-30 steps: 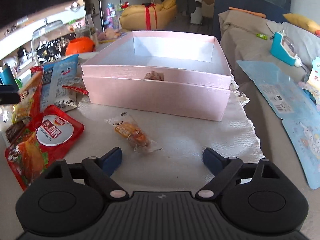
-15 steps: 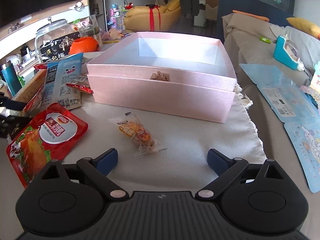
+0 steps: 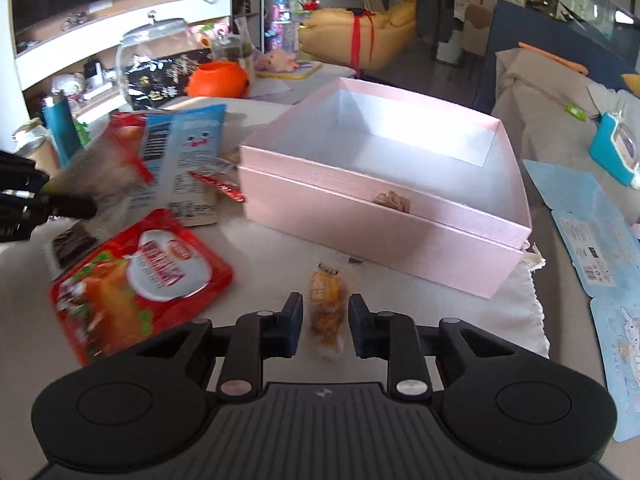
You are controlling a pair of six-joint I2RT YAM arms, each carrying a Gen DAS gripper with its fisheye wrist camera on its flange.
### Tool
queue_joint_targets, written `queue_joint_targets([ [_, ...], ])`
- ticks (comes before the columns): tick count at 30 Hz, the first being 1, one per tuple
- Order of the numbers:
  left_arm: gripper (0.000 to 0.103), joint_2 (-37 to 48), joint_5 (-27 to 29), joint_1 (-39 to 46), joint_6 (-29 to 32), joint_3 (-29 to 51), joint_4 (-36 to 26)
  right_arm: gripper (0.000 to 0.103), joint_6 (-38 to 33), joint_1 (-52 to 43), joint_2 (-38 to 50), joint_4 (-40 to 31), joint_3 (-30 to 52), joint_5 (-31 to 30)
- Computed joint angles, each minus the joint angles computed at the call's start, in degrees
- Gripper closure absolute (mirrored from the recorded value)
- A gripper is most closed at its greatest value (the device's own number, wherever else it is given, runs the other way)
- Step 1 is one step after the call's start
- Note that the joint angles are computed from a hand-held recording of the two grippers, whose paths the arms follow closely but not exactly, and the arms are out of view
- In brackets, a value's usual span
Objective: Organize snacks
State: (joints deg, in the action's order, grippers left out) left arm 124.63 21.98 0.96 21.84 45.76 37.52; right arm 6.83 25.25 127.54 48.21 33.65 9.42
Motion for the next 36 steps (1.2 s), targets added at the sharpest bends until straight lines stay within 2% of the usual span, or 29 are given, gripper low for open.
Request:
queue_joint_targets([
  [3, 0.084, -0.6, -0.5, -0.8, -1.1, -0.7, 0.7, 0.081, 0.3, 0.4, -2.0, 2.4, -3.8, 0.9],
  [6, 0.082, 1.4, -1.8, -1.4, -3.8, 2.0, -0.5, 0.082, 0.4, 0.2, -2.0, 4.5, -5.9, 1.2],
  [10, 0.075, 5.1, -3.1, -1.9, -9.1, 6.3, -1.4, 0.081, 1.5, -0.5, 0.0, 5.1, -5.4, 1.7],
  [13, 0.071, 7.6, -1.6, -2.1, -12.4, 9.1, -2.0, 0.079, 2.3, -1.3, 1.1, 6.1, -4.6, 0.9],
  [14, 0.071, 8.5, -0.2, -2.0, -13.2, 10.5, -3.2, 0.072, 2.6, -1.5, 1.5, 6.6, -4.3, 0.8],
  [15, 0.07, 9.2, 0.9, -1.9, -13.8, 11.5, -3.8, 0.059, 3.0, -1.6, 1.9, 7.2, -4.0, 0.7],
  [17, 0.069, 10.4, 1.7, -2.1, -14.0, 12.8, -4.2, 0.039, 3.7, -2.3, 2.7, 8.8, -3.2, -0.4],
  [20, 0.069, 11.4, 1.4, -3.0, -12.8, 13.1, -2.5, 0.038, 5.2, -3.8, 3.7, 5.3, 0.7, -3.7],
  [23, 0.069, 12.3, 2.1, -3.6, -12.8, 14.2, -2.0, 0.038, 6.3, -4.2, 5.3, 1.5, 4.7, -6.2],
  [25, 0.069, 12.8, 1.8, -4.1, -13.1, 15.4, -2.5, 0.043, 6.1, -3.3, 6.4, -0.5, 7.0, -4.5],
  [28, 0.07, 13.3, 0.8, -4.9, -12.0, 17.0, -4.2, 0.063, 4.6, -1.7, 6.3, -2.5, 8.1, -0.5],
  [30, 0.076, 12.7, 0.2, -5.3, -10.2, 16.3, -4.6, 0.081, 4.8, -1.8, 4.9, -4.0, 7.4, -1.1],
  [34, 0.086, 9.4, 1.7, -4.8, -9.0, 10.0, -0.1, 0.082, 4.8, -2.3, 1.9, -2.3, 2.4, -3.5],
  [36, 0.087, 7.6, 3.4, -4.1, -9.1, 7.0, 2.0, 0.082, 4.6, -2.3, 0.7, -0.6, -0.4, -3.9],
])
